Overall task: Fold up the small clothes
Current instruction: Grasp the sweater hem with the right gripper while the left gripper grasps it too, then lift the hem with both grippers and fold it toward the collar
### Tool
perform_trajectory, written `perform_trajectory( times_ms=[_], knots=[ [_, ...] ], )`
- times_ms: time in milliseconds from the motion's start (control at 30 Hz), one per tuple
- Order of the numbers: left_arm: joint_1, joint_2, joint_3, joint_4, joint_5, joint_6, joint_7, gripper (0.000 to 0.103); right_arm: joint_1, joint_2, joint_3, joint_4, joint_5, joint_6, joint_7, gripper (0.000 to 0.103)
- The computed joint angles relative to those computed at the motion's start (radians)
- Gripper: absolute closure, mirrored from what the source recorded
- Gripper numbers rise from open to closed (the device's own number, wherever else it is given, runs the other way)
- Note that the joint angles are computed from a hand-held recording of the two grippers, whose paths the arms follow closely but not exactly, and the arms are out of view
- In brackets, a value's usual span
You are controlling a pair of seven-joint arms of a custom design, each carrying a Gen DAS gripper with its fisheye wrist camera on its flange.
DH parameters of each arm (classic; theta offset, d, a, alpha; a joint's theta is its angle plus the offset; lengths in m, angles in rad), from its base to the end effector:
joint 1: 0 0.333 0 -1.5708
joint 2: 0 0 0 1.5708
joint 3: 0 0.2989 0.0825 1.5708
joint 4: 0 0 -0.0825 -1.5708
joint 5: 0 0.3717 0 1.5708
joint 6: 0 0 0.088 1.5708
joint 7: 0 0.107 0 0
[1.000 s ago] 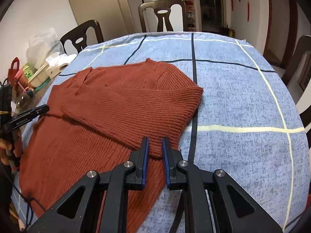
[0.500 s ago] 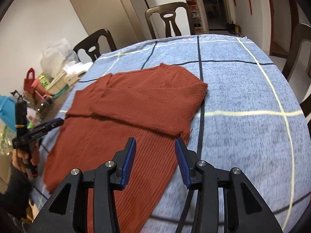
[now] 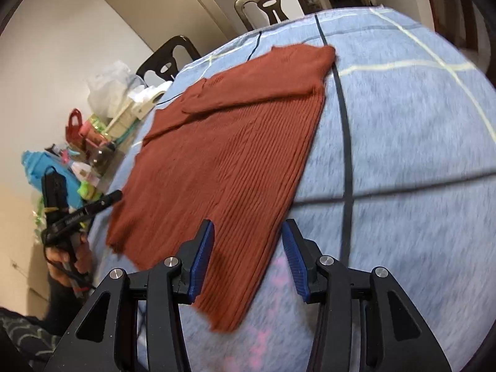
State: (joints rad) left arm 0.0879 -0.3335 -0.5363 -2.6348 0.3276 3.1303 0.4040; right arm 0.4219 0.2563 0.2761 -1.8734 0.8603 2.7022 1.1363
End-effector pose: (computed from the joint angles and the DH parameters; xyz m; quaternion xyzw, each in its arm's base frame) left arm 0.3941 -0.2250 0.4192 -0.7539 0.5290 -0.3648 0.1367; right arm 0.5138 0.3817 0.4257 -0.7684 0.5022 0.0911 0.3861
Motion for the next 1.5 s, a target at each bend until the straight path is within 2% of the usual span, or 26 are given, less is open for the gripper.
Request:
perform_trajectory(
  times_ms=[33,100,233,333,433,500,567,600,700,833,1000,1067,1100,1167,1200,1233,1267,1400,1500],
  knots=[
    [-0.019,0.000,0.011,-0.014,-0.014,0.026,-0.007,0.055,-0.014,-0.005,0.013,-0.005,0.044,-0.020,-0.026,0.056],
    [-0.019,-0.004,-0.002,-0.021,-0.025,0.039,-0.006,0.055,-0.018,-0.013,0.025,-0.016,0.105,-0.042,-0.069,0.056],
    [-0.045,-0.010,0.008,-0.046,-0.072,0.075,0.011,0.055,0.004,-0.020,0.012,-0.026,0.125,-0.029,-0.073,0.056],
    [-0.020,-0.005,-0.019,-0.056,-0.113,0.113,0.022,0.055,0.005,-0.009,0.014,-0.015,0.166,-0.028,-0.096,0.057],
    [-0.013,-0.005,-0.037,-0.048,-0.146,0.101,0.047,0.056,0.022,0.002,0.002,-0.008,0.130,-0.009,-0.059,0.073],
    [-0.015,0.001,-0.040,-0.042,-0.159,0.098,0.058,0.062,0.025,0.008,-0.002,-0.005,0.103,-0.008,-0.033,0.091],
    [-0.070,0.028,0.015,-0.036,-0.175,0.099,0.086,0.087,0.024,0.014,0.000,-0.001,0.086,-0.004,-0.018,0.095],
    [-0.091,0.036,0.035,-0.035,-0.184,0.100,0.097,0.091,0.022,0.015,0.004,0.001,0.085,0.003,-0.023,0.095],
    [-0.066,0.013,0.011,-0.041,-0.190,0.096,0.104,0.095,0.006,-0.022,0.022,-0.025,0.130,0.026,-0.084,0.096],
    [-0.074,-0.062,0.023,-0.092,-0.220,0.115,0.119,0.095,0.002,-0.082,-0.002,-0.084,0.170,0.056,-0.118,0.096],
    [-0.193,-0.014,0.137,-0.108,-0.270,0.115,0.163,0.095,0.012,-0.052,-0.026,-0.082,0.120,0.023,-0.053,0.096],
    [-0.187,-0.013,0.123,-0.112,-0.285,0.128,0.169,0.096,0.001,-0.046,-0.015,-0.077,0.152,0.013,-0.080,0.096],
    [-0.211,-0.010,0.147,-0.114,-0.294,0.136,0.176,0.096,-0.004,-0.044,-0.014,-0.072,0.166,0.002,-0.087,0.096],
    [-0.318,0.009,0.254,-0.117,-0.312,0.154,0.205,0.096,-0.011,-0.039,-0.015,-0.063,0.179,-0.025,-0.099,0.095],
    [-0.335,0.013,0.268,-0.115,-0.319,0.150,0.216,0.096,-0.013,-0.040,-0.017,-0.061,0.181,-0.038,-0.102,0.094],
    [-0.318,0.011,0.247,-0.113,-0.326,0.145,0.223,0.095,-0.013,-0.041,-0.018,-0.060,0.180,-0.049,-0.101,0.093],
    [-0.324,0.011,0.250,-0.111,-0.331,0.142,0.233,0.095,-0.012,-0.043,-0.019,-0.061,0.177,-0.055,-0.103,0.091],
    [-0.405,0.042,0.320,-0.093,-0.353,0.154,0.272,0.091,0.000,-0.041,-0.017,-0.058,0.176,-0.060,-0.126,0.088],
    [-0.403,0.058,0.314,-0.072,-0.362,0.144,0.296,0.091,0.003,-0.027,-0.017,-0.043,0.184,-0.051,-0.121,0.090]
  ],
)
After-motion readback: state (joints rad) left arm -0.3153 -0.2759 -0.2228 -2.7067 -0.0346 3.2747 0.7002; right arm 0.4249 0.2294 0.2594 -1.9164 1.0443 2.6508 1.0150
